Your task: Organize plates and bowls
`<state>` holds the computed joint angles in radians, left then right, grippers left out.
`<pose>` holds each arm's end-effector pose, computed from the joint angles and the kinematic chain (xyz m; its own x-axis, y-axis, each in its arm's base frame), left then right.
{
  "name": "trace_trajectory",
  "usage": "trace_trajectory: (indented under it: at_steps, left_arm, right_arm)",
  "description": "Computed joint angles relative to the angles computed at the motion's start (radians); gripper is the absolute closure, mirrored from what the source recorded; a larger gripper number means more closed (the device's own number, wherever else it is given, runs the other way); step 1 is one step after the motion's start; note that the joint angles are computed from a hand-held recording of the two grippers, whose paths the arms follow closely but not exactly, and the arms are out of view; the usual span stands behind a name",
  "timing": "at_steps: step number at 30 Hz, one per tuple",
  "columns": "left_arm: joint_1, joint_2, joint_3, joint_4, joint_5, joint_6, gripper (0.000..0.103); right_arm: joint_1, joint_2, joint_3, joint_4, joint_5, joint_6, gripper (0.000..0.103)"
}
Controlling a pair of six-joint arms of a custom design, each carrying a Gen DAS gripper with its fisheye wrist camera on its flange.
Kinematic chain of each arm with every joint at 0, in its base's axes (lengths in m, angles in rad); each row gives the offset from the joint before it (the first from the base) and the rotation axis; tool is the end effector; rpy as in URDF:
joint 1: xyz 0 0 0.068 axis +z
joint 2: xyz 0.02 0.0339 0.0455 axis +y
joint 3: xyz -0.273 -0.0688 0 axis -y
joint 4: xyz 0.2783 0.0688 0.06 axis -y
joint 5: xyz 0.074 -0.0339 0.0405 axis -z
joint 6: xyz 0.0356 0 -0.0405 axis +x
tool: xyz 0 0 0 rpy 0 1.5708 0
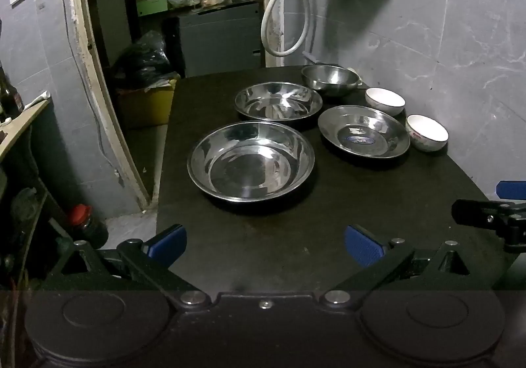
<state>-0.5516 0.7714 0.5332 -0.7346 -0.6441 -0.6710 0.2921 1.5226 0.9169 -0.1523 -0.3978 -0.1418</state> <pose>0.1531 -0.0691 0.2118 -0.6328 -0.1944 -0.7495 -0.3350 0.9414 0.0386 0.3287 0.1132 0.2036 -0.5762 -0.3093 -0.7566 -0.6226 0.7658 0.1610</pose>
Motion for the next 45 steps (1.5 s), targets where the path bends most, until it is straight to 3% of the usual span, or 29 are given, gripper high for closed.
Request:
trace_trajectory:
  at_steps: [45]
  left_arm:
    - [0.012, 0.013, 0.02, -0.006, 0.013, 0.005, 0.001]
  right_arm:
    - [0.005, -0.004, -0.001, 0.0, 0.006, 0.003, 0.0]
